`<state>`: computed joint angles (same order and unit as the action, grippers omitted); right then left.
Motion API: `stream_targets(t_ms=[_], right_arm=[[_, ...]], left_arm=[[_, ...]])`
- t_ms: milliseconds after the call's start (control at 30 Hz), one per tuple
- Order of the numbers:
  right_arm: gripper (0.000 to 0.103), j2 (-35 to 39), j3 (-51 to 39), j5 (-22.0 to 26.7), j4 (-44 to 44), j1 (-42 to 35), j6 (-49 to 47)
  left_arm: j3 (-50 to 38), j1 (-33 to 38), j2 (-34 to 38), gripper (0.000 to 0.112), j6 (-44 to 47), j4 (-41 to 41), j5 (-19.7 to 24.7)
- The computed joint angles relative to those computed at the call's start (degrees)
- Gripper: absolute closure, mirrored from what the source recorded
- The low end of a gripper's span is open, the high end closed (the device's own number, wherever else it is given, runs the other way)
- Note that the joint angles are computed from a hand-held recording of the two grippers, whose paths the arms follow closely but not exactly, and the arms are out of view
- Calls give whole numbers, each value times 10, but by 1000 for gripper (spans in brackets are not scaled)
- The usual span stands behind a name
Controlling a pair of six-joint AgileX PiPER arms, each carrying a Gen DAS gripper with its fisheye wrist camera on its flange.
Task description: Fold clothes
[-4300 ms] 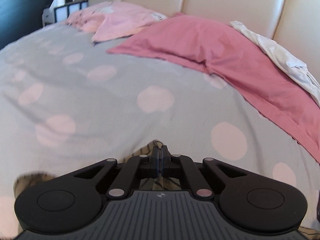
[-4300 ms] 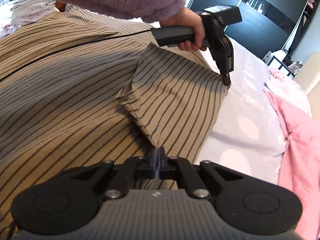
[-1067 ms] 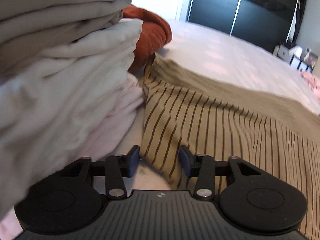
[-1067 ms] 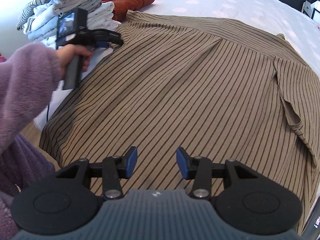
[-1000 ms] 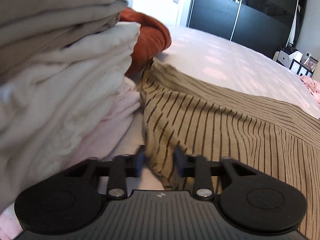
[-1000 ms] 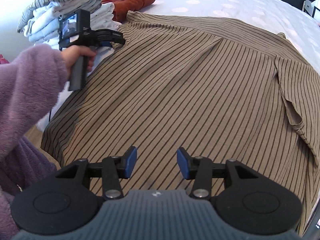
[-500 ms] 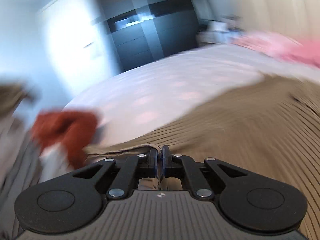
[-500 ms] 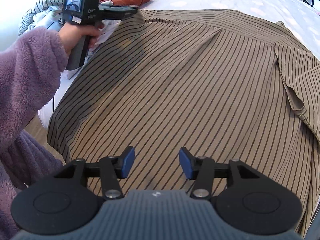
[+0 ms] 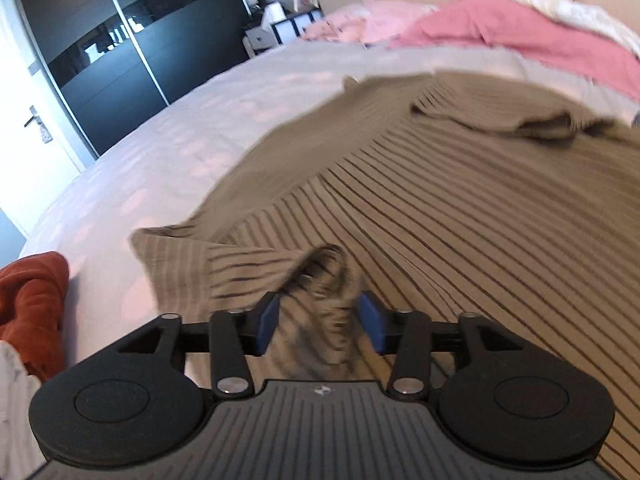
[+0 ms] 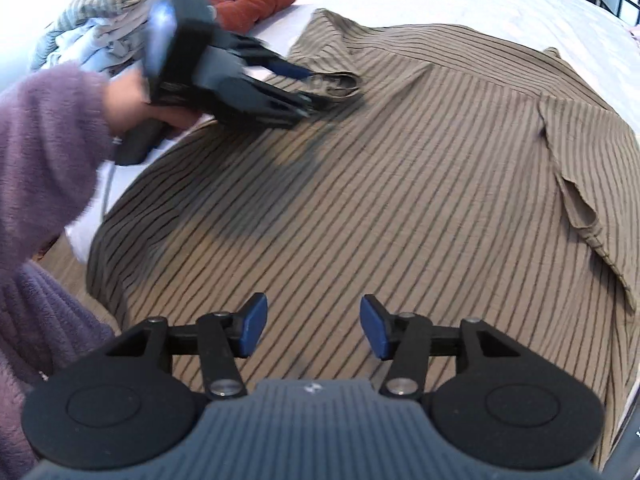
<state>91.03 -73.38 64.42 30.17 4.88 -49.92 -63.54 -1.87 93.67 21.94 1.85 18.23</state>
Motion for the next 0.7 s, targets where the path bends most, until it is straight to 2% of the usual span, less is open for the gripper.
stream_targets(t_ms=[67,133,200,300,433,500,533,600,700], right_arm=[[46,4,-1,-13,-14,3,13],[45,8,-2,-25,-32,7,26],[39,11,-3,-36,-57,13,43],[39,15,-4,-43,-79,14,57],[37,15,-3,-40,-67,0,38],[37,16,-3,-40,-67,-2,32],[37,18,-5,-39,-66,-3,31],[37,21,-8,-35,-62,-7,29],[36,21,-13,-30,-51,-15,25]], left_arm=[[-29,18,2,64,-1,-11,24],[-58,27,20,64,-87,65,32],[-112,34,63,64,-152,111,65],[-192,64,133,64,-187,84,108],[-262,114,200,65,-155,-40,129],[-302,143,230,85,-109,-142,166],[-307,153,235,98,-92,-180,170],[-296,164,229,106,-56,-239,159],[-288,160,203,111,-40,-252,145]])
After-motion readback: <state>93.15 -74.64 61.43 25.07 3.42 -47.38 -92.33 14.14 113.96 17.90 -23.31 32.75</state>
